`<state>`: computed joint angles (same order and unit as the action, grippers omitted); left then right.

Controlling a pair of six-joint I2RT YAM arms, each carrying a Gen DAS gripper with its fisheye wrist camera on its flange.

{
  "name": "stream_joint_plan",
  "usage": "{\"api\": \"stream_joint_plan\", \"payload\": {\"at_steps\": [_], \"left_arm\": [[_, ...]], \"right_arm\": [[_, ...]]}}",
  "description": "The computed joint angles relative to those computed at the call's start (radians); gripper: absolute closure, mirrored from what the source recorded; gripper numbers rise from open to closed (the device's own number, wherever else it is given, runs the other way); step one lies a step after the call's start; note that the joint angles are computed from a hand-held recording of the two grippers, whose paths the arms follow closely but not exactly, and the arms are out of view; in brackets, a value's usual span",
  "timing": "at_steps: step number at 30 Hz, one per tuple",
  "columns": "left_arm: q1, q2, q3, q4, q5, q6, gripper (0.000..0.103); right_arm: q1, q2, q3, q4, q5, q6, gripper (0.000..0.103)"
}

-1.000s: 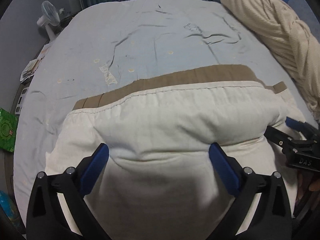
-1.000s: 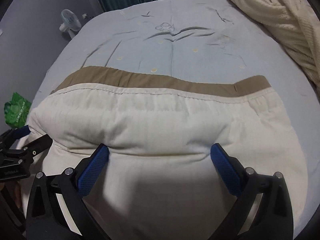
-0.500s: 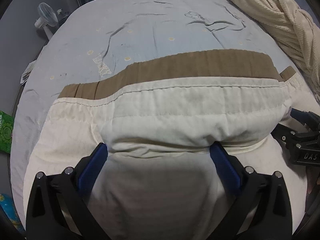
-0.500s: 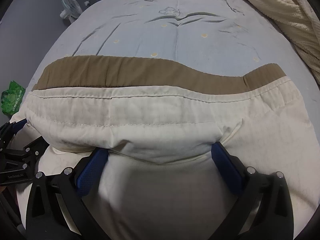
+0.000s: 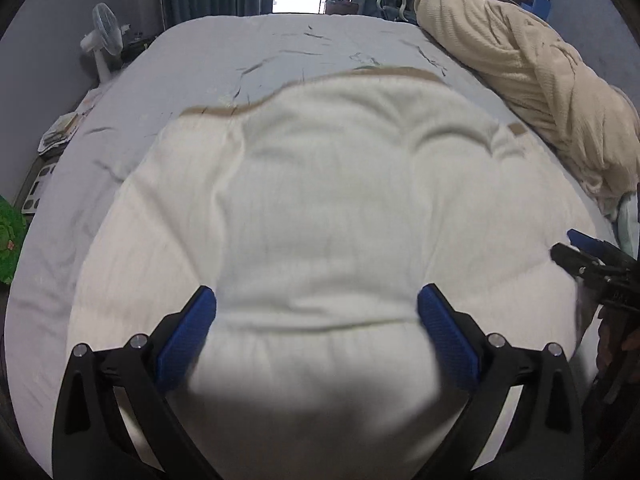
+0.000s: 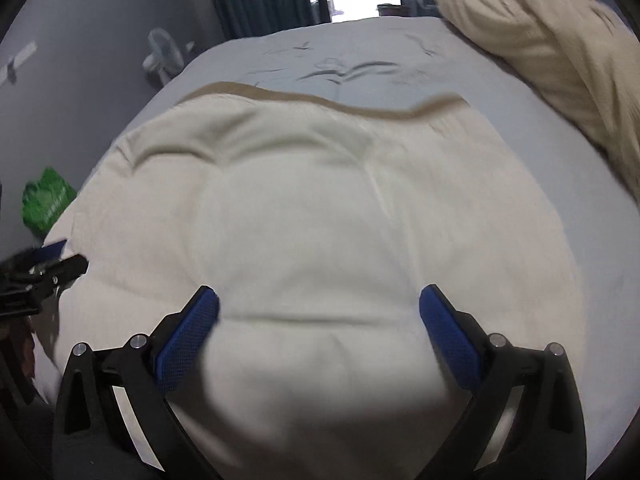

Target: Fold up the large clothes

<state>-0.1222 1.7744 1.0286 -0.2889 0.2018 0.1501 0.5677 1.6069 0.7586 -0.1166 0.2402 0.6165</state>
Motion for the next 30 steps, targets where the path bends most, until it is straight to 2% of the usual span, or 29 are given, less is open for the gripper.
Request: {"api": "stream_joint_plan", "payload": {"at_steps": [5,7,10,12,15,16,19,23,28,30], "left_arm": [[0.023,-0.097,-0.157,0.092,-0.016,0.055,0.006],[0.026,-0.174,-0.234,0.151,-0.04,0.049,0.006],[0.046,-0.342,-0.397,0.228,0.001,0.063,0.006],[0.049,-0.417,-0.464,0.241,0.01,0.062,0.006],[0.046,-0.533,-0.543,0.189,0.027,0.039,0.006],[0.043,-0.555,-0.556,0.173,0.018,0.035,0.006],[-0.002,-0.66,-0.642,0.125,-0.047,0.001,0.006],[-0.06,-0.726,-0.689,0.077,-0.103,-0.009,0.006],[-0.108,-0.82,-0.73,0.078,-0.158,-0.002,0.006],[-0.113,-0.836,-0.73,0.071,-0.148,-0.007,0.006]], "right_arm": [[0.016,-0.075,-0.09,0.001,0.027,0.05,0.007],[0.054,-0.089,-0.07,-0.057,0.077,0.095,0.007],[0.175,-0.138,-0.07,-0.11,0.185,0.18,0.006],[0.298,-0.143,-0.075,-0.15,0.278,0.289,0.006],[0.416,-0.117,-0.084,-0.194,0.339,0.436,0.006],[0.464,-0.1,-0.084,-0.225,0.352,0.521,0.006],[0.529,-0.084,-0.09,-0.278,0.353,0.661,0.006],[0.575,-0.105,-0.092,-0.348,0.385,0.719,0.006],[0.625,-0.064,-0.055,-0.429,0.412,0.779,0.006],[0.628,-0.059,-0.056,-0.43,0.413,0.779,0.006]]}}
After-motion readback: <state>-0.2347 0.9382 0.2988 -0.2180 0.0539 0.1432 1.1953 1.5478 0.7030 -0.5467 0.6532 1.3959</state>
